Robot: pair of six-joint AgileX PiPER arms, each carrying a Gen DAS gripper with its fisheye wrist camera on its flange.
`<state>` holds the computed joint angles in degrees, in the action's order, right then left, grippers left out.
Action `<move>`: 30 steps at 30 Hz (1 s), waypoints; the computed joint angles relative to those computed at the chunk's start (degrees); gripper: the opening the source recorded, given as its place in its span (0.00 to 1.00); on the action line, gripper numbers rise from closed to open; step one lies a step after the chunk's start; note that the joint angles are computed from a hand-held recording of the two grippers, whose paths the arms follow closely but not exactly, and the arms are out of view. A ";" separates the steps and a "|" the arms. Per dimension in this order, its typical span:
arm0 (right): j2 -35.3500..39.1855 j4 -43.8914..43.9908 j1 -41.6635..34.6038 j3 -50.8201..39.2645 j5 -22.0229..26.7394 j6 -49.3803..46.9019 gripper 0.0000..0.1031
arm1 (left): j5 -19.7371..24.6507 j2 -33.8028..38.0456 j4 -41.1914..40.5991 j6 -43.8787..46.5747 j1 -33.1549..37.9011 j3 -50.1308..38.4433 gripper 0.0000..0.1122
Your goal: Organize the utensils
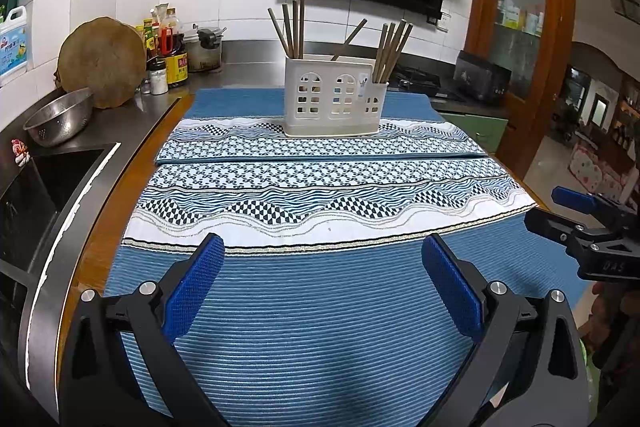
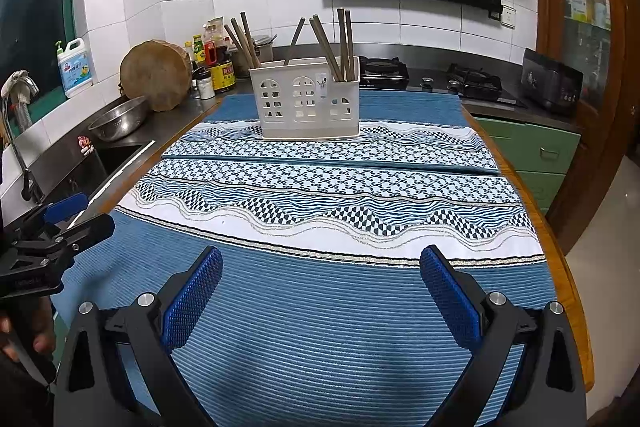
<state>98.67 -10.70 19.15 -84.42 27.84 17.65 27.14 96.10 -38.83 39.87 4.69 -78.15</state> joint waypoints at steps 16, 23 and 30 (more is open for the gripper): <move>0.93 1.25 -0.34 -0.55 0.07 -1.24 0.93 | -0.05 0.93 0.60 -0.62 -0.31 -0.71 0.87; 1.24 1.21 -0.32 -0.71 -0.15 -1.24 0.93 | -0.40 0.92 0.32 -0.43 -0.32 -0.63 0.87; 0.94 1.32 -0.33 -0.34 -0.45 -1.42 0.93 | -1.45 0.04 -0.09 -0.51 -0.36 0.24 0.87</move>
<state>99.61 -9.38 18.82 -84.75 27.40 16.23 25.69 96.15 -38.93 39.36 4.33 -77.91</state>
